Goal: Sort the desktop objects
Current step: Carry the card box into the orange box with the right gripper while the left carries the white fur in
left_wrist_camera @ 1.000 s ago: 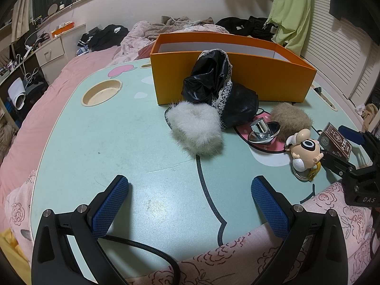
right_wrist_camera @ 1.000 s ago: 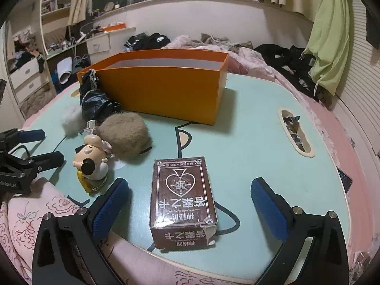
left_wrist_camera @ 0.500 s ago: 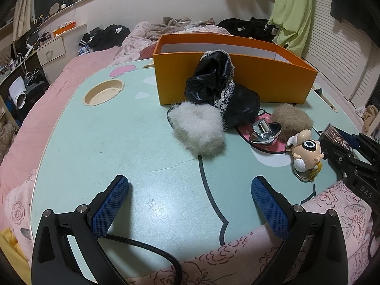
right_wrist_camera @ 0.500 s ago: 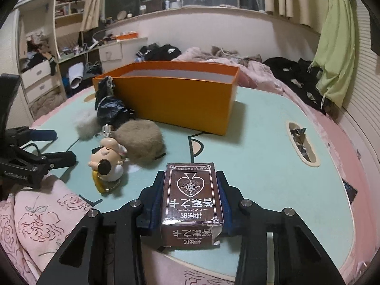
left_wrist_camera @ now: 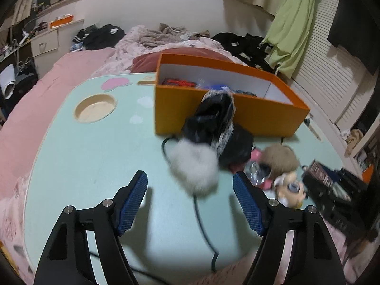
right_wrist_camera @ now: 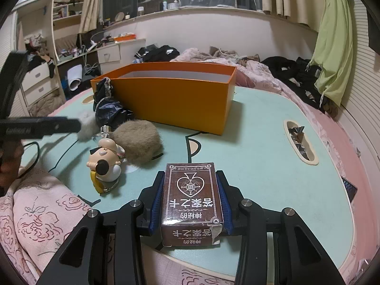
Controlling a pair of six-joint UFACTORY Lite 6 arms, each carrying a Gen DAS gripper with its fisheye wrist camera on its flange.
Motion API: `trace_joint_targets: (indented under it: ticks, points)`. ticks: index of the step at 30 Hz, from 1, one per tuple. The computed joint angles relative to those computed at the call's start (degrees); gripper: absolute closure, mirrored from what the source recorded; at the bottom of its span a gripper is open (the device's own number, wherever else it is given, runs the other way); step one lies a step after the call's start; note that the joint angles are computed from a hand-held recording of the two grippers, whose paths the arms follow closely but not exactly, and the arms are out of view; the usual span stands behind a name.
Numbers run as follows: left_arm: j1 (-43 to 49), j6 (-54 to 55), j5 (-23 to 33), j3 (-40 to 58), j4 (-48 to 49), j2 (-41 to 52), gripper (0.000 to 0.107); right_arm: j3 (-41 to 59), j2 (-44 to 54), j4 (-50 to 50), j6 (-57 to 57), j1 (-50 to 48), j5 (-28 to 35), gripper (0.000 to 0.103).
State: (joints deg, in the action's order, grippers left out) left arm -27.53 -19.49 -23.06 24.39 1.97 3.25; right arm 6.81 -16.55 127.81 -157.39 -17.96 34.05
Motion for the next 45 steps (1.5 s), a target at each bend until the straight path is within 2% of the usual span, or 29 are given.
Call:
trace_joint_targets:
  ticks: [1,3,5,7,13,14,18,21,23,26,28,29,30,31,32,35,37,38,39,42,45]
  points:
    - [0.47,-1.19,0.61,2.18,1.73,2.01,0.038,0.01,0.01,-0.21,0.08,-0.17,0.07,0.063]
    - [1.06,-2.89,3.43,6.47,4.2,6.3,0.071,-0.03,0.0,0.2,-0.17,0.0,0.0,0.063]
    - [1.65,-2.74,3.39,7.17,4.75,7.14,0.077,-0.05,-0.11,-0.41,0.23,-0.32,0.14,0.063]
    - [2.64,-6.36,1.03,4.63,8.94,5.29,0.078,-0.08,-0.15,0.07,0.11,0.06,-0.03,0.063]
    - [0.47,4.96,-1.52,-5.41,-4.13,-3.38,0.078,-0.73,-2.55,2.05,-0.43,1.4,-1.8,0.063]
    - [1.03,4.84,-1.21,-6.52,-3.79,-4.93,0.078,-0.93,-4.02,1.36,0.62,1.82,-2.4,0.063]
    - [0.51,7.24,1.41,-7.36,-5.9,-10.33,0.078,1.97,-7.66,-10.29,14.51,1.12,-1.91,0.063]
    - [0.22,8.22,4.22,-4.1,-5.08,-12.92,0.078,9.71,-5.98,-12.14,22.29,5.65,-3.43,0.063]
    - [-0.55,11.19,6.2,1.22,-7.01,-11.54,0.078,15.48,-2.47,-8.68,21.58,9.66,-6.18,0.063]
    - [-0.63,15.12,8.16,11.85,-8.62,-5.24,0.078,27.49,7.4,-4.69,21.23,14.42,-9.86,0.063]
    - [-0.3,16.45,9.34,21.02,-9.49,2.17,0.078,35.22,15.22,-3.51,22.5,15.77,-10.87,0.063]
    - [-0.04,15.71,9.93,23.53,-9.03,4.29,0.075,38.22,18.45,-5.05,24.68,15.95,-11.42,0.062]
    - [0.34,13.7,9.73,26.49,-7.37,7.54,0.059,41.25,22.27,-5.39,25.87,16.41,-12.42,0.05]
    - [0.78,11.77,10.23,30.32,-6.03,11.94,0.047,43.7,26.16,-3.32,24.67,17.35,-14.45,0.029]
    - [1.02,11.33,10.32,32.25,-6.49,14.69,0.022,44.7,28.45,1.13,21.07,18.27,-16.19,0.026]
    - [1.1,16.96,10.73,35.32,-14.8,20.51,0.019,41.53,27.79,14.5,3.09,19.59,-16.16,0.022]
    - [-0.36,25.04,5.62,33.27,-21.26,21.18,0.019,39.36,26.73,21.04,-4.51,20.42,-14.93,0.022]
    - [-0.95,26.24,4.42,32.72,-23.25,21.05,0.019,39.2,27.11,21.55,-4.71,20.01,-14.14,0.022]
    - [-0.8,25.04,5.61,33.25,-22.85,21.35,0.019,39.31,27.26,19.88,-2.83,19.71,-13.93,0.022]
    - [0.63,14.68,7.06,32.21,-11.78,19.47,0.019,39.48,27.12,17.93,-0.75,19.35,-14.27,0.022]
    - [1.14,9.83,2.57,24.91,-8.12,11.69,0.019,35.27,21.65,8.62,9.47,16.12,-9.29,0.022]
